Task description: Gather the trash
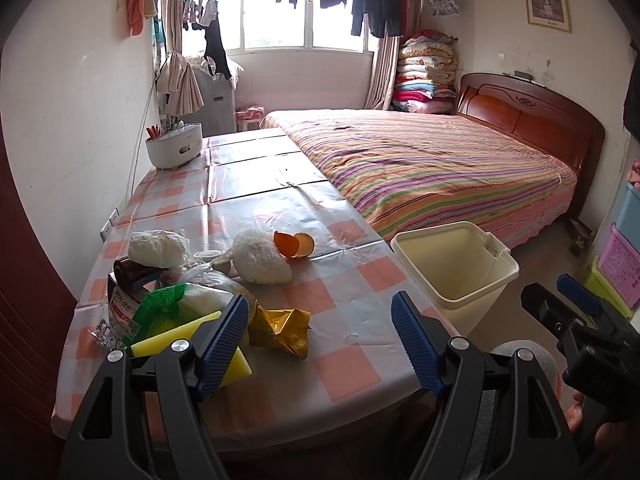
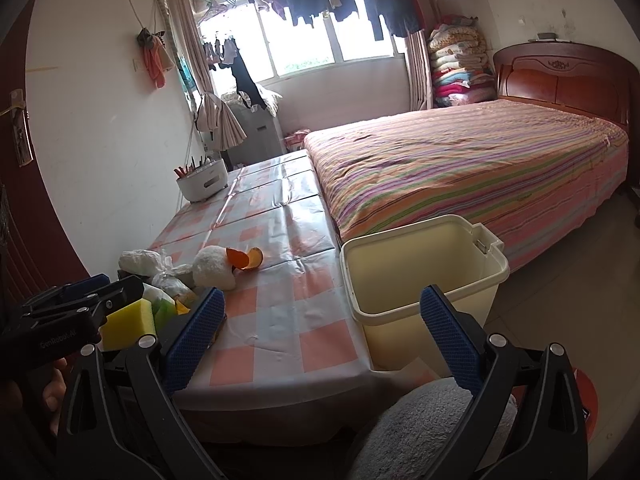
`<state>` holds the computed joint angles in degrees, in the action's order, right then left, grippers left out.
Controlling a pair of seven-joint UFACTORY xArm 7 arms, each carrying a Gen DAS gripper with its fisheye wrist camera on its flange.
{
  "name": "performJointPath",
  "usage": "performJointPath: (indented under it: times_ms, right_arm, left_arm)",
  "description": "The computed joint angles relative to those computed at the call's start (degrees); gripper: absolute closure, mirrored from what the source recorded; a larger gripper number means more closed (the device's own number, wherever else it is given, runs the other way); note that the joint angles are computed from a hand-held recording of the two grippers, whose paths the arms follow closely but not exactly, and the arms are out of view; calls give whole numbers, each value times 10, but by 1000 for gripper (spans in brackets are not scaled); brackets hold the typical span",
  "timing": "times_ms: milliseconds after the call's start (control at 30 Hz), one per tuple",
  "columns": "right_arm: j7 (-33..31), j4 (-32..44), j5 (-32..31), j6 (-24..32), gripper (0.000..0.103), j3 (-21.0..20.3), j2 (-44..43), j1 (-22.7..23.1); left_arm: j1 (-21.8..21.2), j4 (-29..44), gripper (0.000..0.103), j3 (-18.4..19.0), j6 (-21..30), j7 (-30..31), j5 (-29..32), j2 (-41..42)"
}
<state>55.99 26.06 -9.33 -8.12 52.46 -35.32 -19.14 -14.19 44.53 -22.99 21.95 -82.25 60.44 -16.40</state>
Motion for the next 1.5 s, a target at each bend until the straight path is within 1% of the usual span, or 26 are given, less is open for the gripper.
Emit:
performJointPath:
  times_ms: [400,567,800,933,1000,1133,1267,1300,1367,1400,1500]
  right_arm:
    - [2,2,-4,5,6,-3,6,1]
    - [2,3,-5,3,6,-1,7,-3]
    - [4,1,-3,0,6,-2,9,-5]
    - [0,2,-2,-2,6,-1,11,-6]
    - [0,2,-1,-4,6,-1,12,-7]
    - [-2,2,2,-7,6,-1,14,-7]
    - [-7,4,5,-13,6,4,18,-12]
    - [-9,5,5,-14,6,6,19,-13]
    - [-13,7,6,-17,6,10,22,-16]
    - [-15,8,7,-20,6,12,23,-17]
    - [-21,10,11,-24,6,18,26,-22]
  left_arm:
    - [-8,6,31,7,0,6,-3,14]
    - [-14,1,31,15,-5,18,-20,14]
    - [-19,-21,31,29,-28,74,-107,7]
    - [-19,-44,31,40,-60,118,-176,-5]
    - [-14,-54,31,38,-74,133,-202,-16]
    - [30,-78,31,7,-109,121,-212,-46]
    - [39,-93,31,2,-141,150,-251,-54]
    - [44,-92,31,-6,-140,156,-256,-55]
    - [68,-82,31,-38,-107,155,-256,-64]
    - [78,-80,31,-50,-99,154,-252,-67]
    - [105,-80,31,-74,-97,136,-240,-81]
